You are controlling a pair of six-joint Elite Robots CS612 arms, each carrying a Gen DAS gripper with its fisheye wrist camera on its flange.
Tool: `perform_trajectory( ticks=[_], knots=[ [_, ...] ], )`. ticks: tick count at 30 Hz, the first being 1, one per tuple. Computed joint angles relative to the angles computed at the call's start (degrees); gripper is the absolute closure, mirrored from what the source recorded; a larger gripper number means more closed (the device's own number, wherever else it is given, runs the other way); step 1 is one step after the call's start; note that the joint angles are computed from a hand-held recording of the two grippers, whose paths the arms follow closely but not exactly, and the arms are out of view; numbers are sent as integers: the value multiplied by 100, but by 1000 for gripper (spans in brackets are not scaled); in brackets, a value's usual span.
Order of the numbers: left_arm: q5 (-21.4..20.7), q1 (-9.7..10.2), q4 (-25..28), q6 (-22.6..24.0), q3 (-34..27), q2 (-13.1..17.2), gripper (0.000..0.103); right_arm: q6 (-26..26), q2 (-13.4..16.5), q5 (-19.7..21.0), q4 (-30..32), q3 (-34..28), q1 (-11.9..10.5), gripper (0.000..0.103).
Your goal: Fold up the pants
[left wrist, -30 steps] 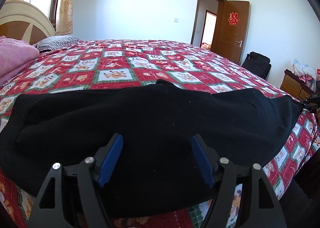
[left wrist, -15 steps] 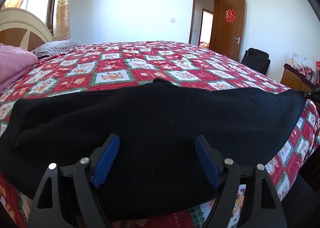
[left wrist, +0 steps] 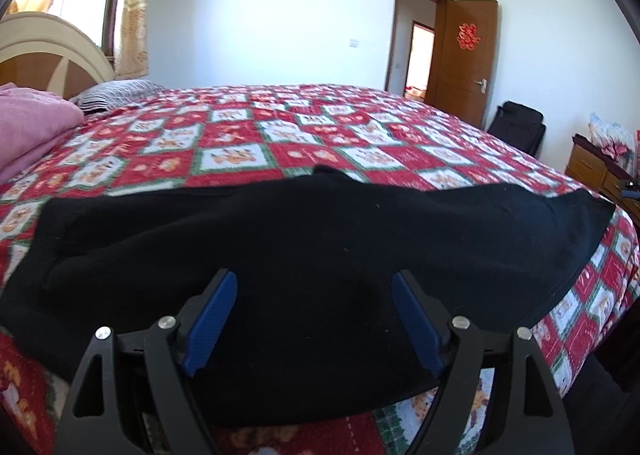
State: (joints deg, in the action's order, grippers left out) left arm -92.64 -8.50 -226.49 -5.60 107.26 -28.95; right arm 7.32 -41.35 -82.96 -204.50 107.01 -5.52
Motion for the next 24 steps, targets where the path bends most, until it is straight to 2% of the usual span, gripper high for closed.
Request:
perform_trajectory(
  ticks=[2, 4, 6, 9, 11, 12, 14, 16, 18, 21, 24],
  knots=[
    [59, 3, -15, -24, 16, -8, 20, -522, 48, 593, 121, -89, 165, 55],
    [64, 17, 110, -84, 17, -22, 20, -987, 145, 995, 394, -245, 343, 55],
    [37, 26, 124, -129, 25, -18, 20, -1328, 279, 1184, 737, -430, 542, 55],
    [14, 39, 58, -127, 50, 3, 20, -1782, 443, 1108, 1392, -665, 797, 55],
    [-27, 64, 27, -121, 61, 17, 20, -2021, 534, 788, 2063, -809, 929, 57],
    [-50, 72, 20, -109, 76, 10, 20, -2088, 533, 698, 2275, -814, 952, 57],
    [-91, 88, 8, -117, 125, -15, 20, -2432, 497, 483, 2282, -714, 1011, 57],
    [-139, 109, -17, -180, 156, -32, 20, -2519, 390, 461, 2609, -677, 1007, 57],
    [-130, 117, -116, -261, 189, -37, 20, -2528, 359, 318, 2267, -605, 1048, 58],
    [-44, 103, -230, -354, 236, -45, 20, -2919, 369, 253, 1520, -487, 1194, 58],
    [-37, 113, -245, -475, 259, -58, 20, -3470, 485, 187, 1184, -541, 1383, 70]
  ],
)
